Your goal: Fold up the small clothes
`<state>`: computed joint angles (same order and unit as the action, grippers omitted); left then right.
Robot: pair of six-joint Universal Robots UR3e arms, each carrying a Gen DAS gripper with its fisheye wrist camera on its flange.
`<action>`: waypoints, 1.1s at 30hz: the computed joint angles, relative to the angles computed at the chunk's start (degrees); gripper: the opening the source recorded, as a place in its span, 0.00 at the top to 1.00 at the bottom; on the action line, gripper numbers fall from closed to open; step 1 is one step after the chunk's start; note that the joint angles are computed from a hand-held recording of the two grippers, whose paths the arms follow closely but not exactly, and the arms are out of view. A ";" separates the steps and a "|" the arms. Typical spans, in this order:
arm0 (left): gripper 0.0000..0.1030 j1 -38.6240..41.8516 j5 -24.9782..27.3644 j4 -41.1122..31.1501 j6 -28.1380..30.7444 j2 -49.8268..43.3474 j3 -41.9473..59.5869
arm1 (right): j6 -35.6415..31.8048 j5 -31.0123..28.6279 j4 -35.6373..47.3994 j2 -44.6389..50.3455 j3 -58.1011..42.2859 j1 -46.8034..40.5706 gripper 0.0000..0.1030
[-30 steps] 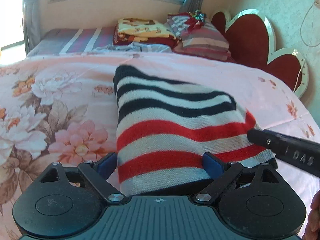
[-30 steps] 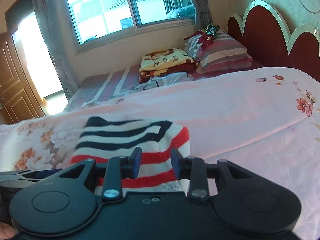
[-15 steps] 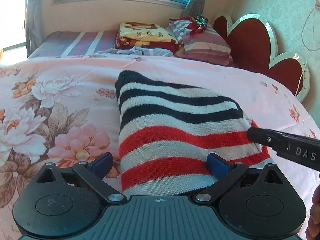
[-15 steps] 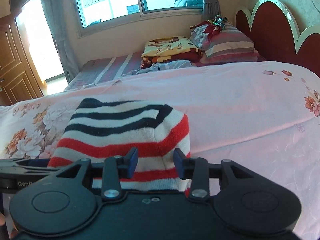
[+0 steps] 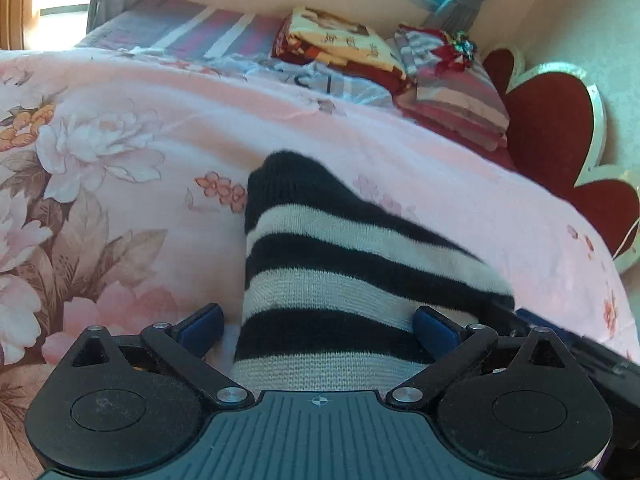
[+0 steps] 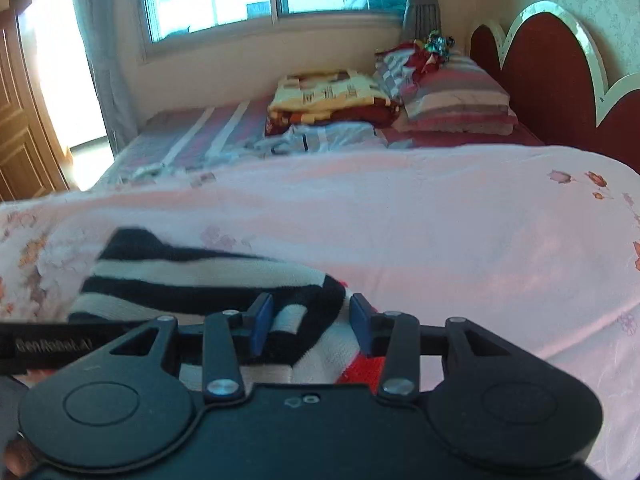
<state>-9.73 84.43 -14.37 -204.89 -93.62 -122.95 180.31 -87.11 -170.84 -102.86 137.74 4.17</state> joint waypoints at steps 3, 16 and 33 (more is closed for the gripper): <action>0.03 -1.35 1.54 1.39 1.32 -0.95 -0.25 | 0.77 2.41 -3.50 0.95 2.21 -1.85 0.56; 0.03 -0.65 0.46 -4.89 4.39 23.19 -15.30 | 1.89 5.66 16.01 -28.40 7.15 -3.51 0.49; 0.03 -11.33 6.49 -24.37 3.22 46.60 -21.18 | 25.06 -28.07 37.53 -35.50 0.98 33.89 0.48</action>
